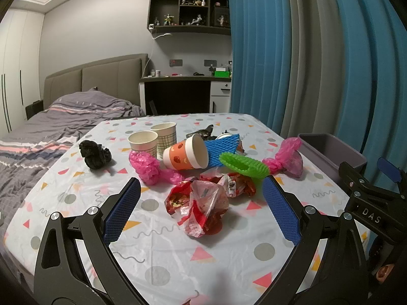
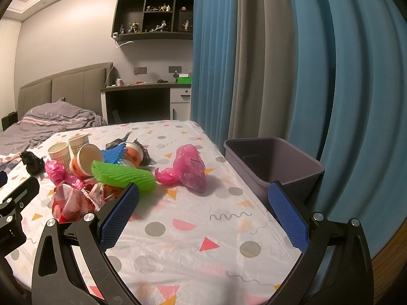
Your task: Collect trash
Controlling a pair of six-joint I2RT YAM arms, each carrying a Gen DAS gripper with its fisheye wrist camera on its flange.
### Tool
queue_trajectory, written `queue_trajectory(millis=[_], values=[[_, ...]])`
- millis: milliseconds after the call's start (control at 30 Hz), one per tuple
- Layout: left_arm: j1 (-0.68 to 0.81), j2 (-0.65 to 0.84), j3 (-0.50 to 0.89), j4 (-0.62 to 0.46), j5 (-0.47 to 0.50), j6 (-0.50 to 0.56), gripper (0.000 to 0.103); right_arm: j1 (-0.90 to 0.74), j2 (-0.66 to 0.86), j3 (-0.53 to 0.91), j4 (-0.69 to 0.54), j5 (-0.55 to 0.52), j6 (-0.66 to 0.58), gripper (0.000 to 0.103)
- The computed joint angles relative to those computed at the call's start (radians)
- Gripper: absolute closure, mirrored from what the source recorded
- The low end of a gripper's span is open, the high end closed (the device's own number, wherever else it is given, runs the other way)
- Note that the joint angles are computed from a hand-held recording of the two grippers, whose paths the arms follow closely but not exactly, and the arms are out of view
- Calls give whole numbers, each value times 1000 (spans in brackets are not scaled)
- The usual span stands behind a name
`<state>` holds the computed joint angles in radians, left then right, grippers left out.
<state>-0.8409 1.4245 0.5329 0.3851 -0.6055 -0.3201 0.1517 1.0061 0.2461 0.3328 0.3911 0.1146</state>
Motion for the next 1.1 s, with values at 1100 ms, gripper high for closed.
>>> queue_trajectory(millis=[1100], values=[[0, 23, 30, -10, 7, -7, 8, -40, -36, 20, -50, -36, 0, 5]])
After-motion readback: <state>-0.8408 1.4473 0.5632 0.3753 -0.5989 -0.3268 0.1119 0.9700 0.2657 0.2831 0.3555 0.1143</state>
